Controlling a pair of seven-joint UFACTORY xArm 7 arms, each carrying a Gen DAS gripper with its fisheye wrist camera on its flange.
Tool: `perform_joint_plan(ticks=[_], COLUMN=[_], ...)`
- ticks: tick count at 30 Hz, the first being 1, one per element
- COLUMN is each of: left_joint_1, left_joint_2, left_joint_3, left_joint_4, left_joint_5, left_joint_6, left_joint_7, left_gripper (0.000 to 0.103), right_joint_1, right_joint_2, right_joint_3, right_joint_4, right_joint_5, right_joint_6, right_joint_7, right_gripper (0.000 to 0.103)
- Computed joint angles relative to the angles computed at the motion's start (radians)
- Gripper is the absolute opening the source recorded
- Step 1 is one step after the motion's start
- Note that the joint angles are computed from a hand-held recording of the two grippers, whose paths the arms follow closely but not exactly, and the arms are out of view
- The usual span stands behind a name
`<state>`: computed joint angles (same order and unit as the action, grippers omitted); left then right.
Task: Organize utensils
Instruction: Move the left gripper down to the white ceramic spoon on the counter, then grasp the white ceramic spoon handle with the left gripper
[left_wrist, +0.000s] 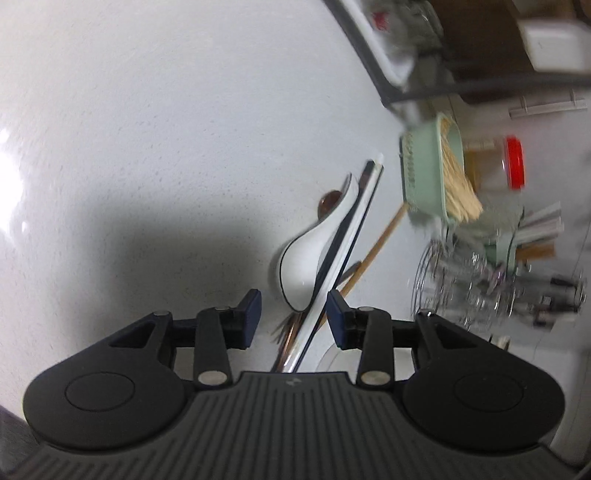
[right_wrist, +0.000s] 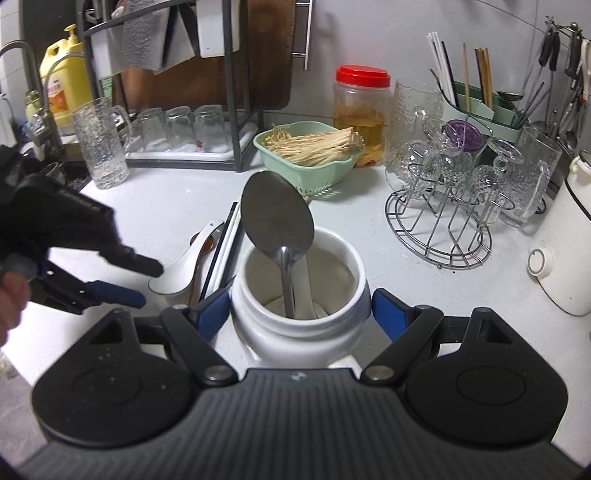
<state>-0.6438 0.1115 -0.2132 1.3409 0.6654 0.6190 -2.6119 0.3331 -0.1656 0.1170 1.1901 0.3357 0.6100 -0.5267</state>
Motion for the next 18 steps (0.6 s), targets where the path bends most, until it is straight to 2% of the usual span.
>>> perform_joint_plan(ticks=[1,4,6,7,10,15,18], left_joint_1=[-0.004,-0.014,-0.033,-0.035,-0.039,-0.060,-0.070], left_joint_2=[0.010,0.043,0.050,0.059,0.086,0.105,0.127], left_joint_3=[0.002,0.005,0.020,0.023,0.022,0.041,0.040], left_joint_4=[0.011,0.058,0.066,0.077,0.123,0.144,0.188], left_joint_5=[0.015,-0.015,0.032,0.035,-0.015,-0.020,-0.048], left_joint_6=[0.007,0.063,0.069,0.076,0.132,0.157,0.212], left_joint_7=[-0.024,0.001,-0.073,-0.076,-0.014,-0.036,-0.007], left_gripper=[0.044,0.043,0.043,0.043,0.043,0.039,0.034], right_joint_1=[0.001,0.008,0.008,0.007,0.006,0.001,0.000], right_joint_2=[0.004,0.003,0.001,-0.001,-0.003,-0.008,-0.015], right_joint_3=[-0.005,-0.019,-0.022,-0.022,-0.024,-0.027,-0.029], right_joint_4=[0.010,0.003,-0.003,-0.004,-0.009,-0.012,-0.019], right_joint_5=[0.008,0.064,0.087,0.095,0.117,0.135,0.143], right_joint_6=[0.015,0.010,0.006,0.007,0.002,0.008,0.009], right_joint_7=[-0.014,-0.088,-0.116,-0.122,-0.147,-0.163,-0.174], right_gripper=[0.086,0.086,0.086,0.086,0.086,0.086,0.086])
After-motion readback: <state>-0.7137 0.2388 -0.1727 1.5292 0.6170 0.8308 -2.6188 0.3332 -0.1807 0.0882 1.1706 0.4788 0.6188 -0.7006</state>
